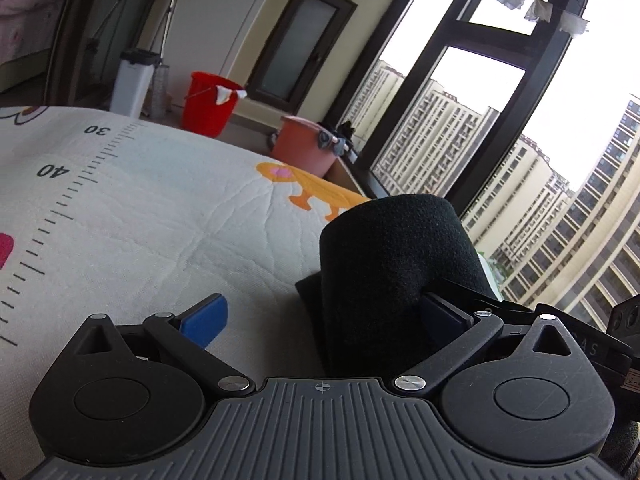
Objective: Fold clothes
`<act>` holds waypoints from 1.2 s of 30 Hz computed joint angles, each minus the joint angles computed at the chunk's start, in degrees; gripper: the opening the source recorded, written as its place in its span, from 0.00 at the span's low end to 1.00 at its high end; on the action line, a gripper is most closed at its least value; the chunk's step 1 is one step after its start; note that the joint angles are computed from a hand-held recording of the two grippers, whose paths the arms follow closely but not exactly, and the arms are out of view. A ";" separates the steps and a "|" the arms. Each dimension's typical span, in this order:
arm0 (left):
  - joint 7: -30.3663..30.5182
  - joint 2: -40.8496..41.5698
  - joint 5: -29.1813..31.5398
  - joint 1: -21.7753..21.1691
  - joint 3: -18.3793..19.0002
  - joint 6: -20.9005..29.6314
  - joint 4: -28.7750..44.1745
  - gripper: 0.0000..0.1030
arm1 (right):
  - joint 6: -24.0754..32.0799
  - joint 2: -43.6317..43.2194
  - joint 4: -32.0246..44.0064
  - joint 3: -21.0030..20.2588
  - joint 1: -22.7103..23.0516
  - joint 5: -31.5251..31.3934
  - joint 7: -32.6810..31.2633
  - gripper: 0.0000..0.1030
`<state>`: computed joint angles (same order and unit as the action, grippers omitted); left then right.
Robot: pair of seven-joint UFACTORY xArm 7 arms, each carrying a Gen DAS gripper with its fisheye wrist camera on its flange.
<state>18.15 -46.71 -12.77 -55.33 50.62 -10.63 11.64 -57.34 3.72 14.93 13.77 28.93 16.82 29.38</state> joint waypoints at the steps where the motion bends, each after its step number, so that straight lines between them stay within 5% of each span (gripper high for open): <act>1: 0.07 -0.50 -0.10 -0.07 0.93 0.08 -0.13 1.00 | 0.92 0.15 0.72 0.01 0.09 0.29 -0.93 0.82; 6: -0.51 0.85 0.94 0.83 -0.68 -5.76 -1.87 1.00 | 0.18 1.15 0.73 1.33 -2.25 -2.20 1.92 1.00; 13: -6.69 4.68 4.82 -5.67 1.48 -8.19 0.97 1.00 | -20.83 5.87 -1.60 3.32 10.95 29.50 -14.87 0.99; 14: -7.52 5.71 5.40 -6.80 1.83 -8.58 1.65 1.00 | -21.58 5.63 -1.49 4.20 10.81 30.30 -18.77 0.95; 16: -9.13 7.11 6.39 -7.26 1.81 -9.32 2.05 1.00 | -21.84 4.62 -1.32 3.57 12.68 31.50 -25.73 0.56; 20: -12.48 8.91 7.69 -4.21 -0.78 -8.97 1.78 1.00 | -11.54 2.57 0.83 3.92 10.33 28.19 -27.43 0.37; 24: -14.63 7.46 9.79 2.88 -6.00 -7.36 -0.05 1.00 | -6.02 2.50 3.39 2.49 8.41 23.50 -28.34 0.37; 28: -16.56 5.43 11.49 5.38 -8.04 -7.84 -1.34 1.00 | 0.46 0.84 5.89 1.70 7.08 21.34 -34.30 0.40; 32: -20.35 11.75 13.40 8.40 -12.37 -7.95 0.14 1.00 | 2.05 -0.16 5.42 2.07 6.54 20.49 -34.64 0.40; 35: -21.00 11.23 16.54 1.12 -3.30 -10.36 0.09 1.00 | 0.89 -0.37 4.87 2.82 7.07 24.23 -32.93 0.62; 36: -20.67 10.41 16.53 -0.19 -1.71 -10.32 -0.02 1.00 | -0.40 -0.08 4.57 3.19 7.46 26.43 -31.78 0.77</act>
